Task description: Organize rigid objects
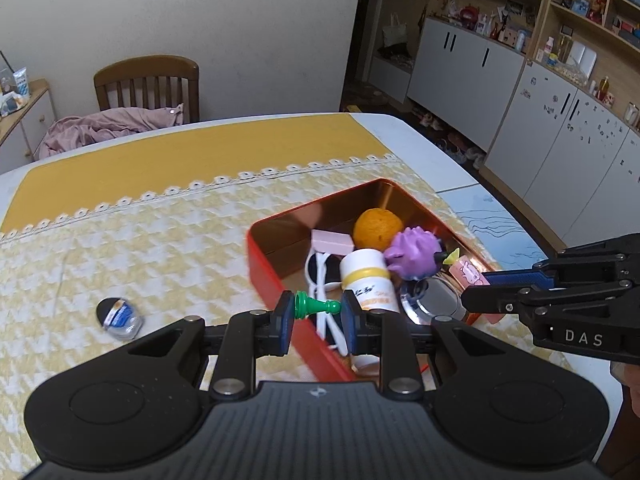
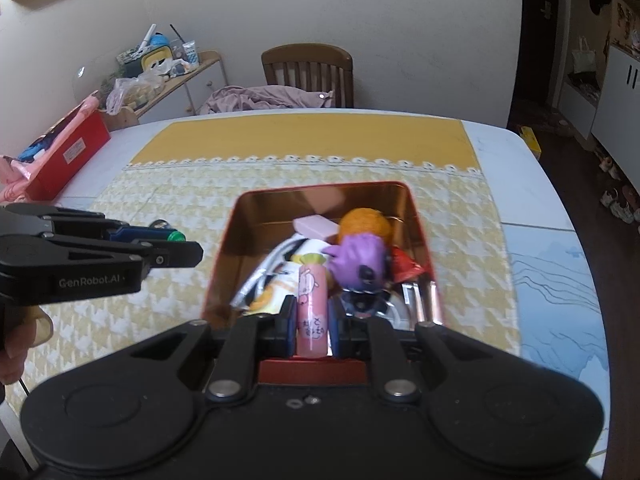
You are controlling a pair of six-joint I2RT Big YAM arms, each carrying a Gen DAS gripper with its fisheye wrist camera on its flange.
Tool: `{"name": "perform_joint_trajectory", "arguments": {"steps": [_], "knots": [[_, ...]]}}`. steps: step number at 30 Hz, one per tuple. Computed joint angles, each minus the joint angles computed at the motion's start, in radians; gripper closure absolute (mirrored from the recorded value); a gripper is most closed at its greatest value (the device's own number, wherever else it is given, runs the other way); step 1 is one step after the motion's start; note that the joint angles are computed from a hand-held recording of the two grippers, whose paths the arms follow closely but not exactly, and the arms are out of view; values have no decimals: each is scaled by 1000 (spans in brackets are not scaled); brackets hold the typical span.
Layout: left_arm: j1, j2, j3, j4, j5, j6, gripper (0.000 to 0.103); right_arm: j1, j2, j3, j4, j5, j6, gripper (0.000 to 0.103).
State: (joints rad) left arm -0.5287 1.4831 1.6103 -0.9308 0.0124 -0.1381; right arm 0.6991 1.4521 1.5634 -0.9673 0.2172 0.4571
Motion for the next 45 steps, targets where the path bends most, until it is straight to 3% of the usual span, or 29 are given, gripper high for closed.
{"name": "perform_joint_trajectory", "arguments": {"steps": [8, 18, 26, 33, 45], "knots": [[-21, 131, 131, -60, -44, -10, 79, -52, 0, -25, 11, -68, -63, 88], [-38, 279, 297, -150, -99, -13, 79, -82, 44, 1, 2, -136, -220, 88], [-48, 348, 372, -212, -112, -64, 79, -91, 81, 11, -4, -146, -316, 88], [-59, 383, 415, -233, -124, -79, 79, -102, 93, 17, -4, -155, -336, 88], [-75, 388, 423, -252, -170, -73, 78, -118, 57, -25, 23, -204, -285, 77]]}}
